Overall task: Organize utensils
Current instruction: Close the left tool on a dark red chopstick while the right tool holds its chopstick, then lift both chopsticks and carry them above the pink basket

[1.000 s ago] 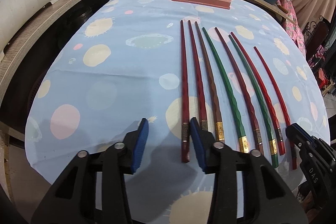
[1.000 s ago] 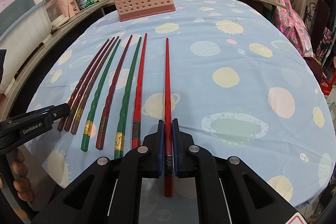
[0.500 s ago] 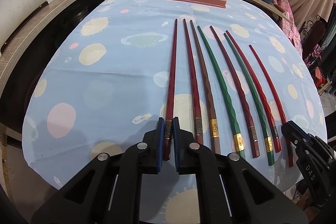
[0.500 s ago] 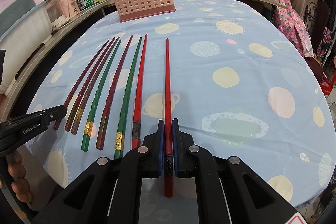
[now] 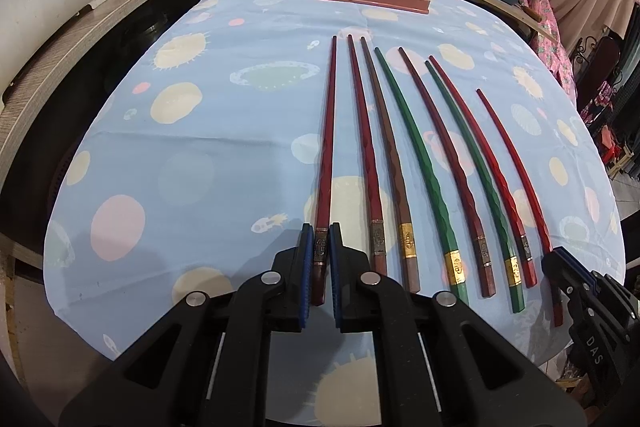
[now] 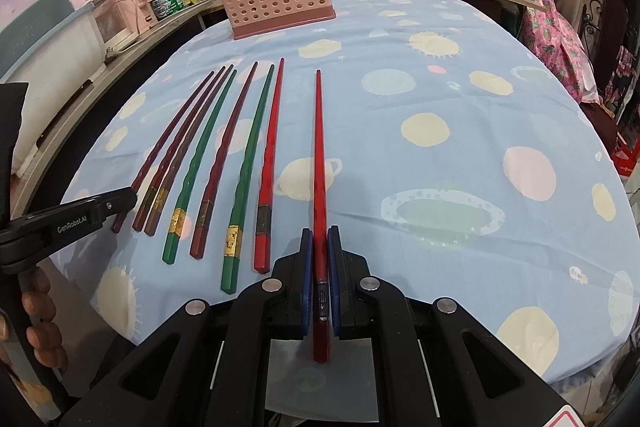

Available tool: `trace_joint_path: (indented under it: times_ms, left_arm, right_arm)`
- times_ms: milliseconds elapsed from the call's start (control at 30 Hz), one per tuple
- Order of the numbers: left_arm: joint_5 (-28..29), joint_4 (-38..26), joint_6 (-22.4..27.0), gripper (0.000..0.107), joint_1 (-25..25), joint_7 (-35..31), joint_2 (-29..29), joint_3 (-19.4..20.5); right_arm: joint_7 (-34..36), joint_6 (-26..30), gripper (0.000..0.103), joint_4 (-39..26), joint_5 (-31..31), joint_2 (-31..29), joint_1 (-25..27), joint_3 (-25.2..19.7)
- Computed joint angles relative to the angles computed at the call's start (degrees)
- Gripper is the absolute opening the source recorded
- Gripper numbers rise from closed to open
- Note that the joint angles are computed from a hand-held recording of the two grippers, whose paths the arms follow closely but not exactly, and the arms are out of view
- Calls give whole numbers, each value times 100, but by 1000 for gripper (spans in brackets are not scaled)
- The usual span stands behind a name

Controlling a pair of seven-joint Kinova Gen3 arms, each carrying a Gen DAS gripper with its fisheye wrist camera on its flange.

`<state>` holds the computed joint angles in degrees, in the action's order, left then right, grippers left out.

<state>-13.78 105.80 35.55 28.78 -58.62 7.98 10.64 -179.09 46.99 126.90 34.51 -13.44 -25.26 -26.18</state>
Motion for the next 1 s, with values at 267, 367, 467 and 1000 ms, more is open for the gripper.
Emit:
trace_joint_path:
  times_ms: [267,367,467,1000]
  left_arm:
    - [16,37,-6,8,5,-7,-32,11]
    - [34,65,-17,8,-8,-30,-54,20]
    - [35,62,-13,8,-11,-28,-53,23]
    - [809,10,-42,7,-370,-756,-322,64]
  right_arm:
    - [-62,64,7,75,-125,-132,-40,-126]
    - [-79,70,7,90,-140,-152,-21,-168]
    - [-76,74,7,101,-169,-173,-14,-187]
    - [365,-40,7,-1,-329,-452,283,-43]
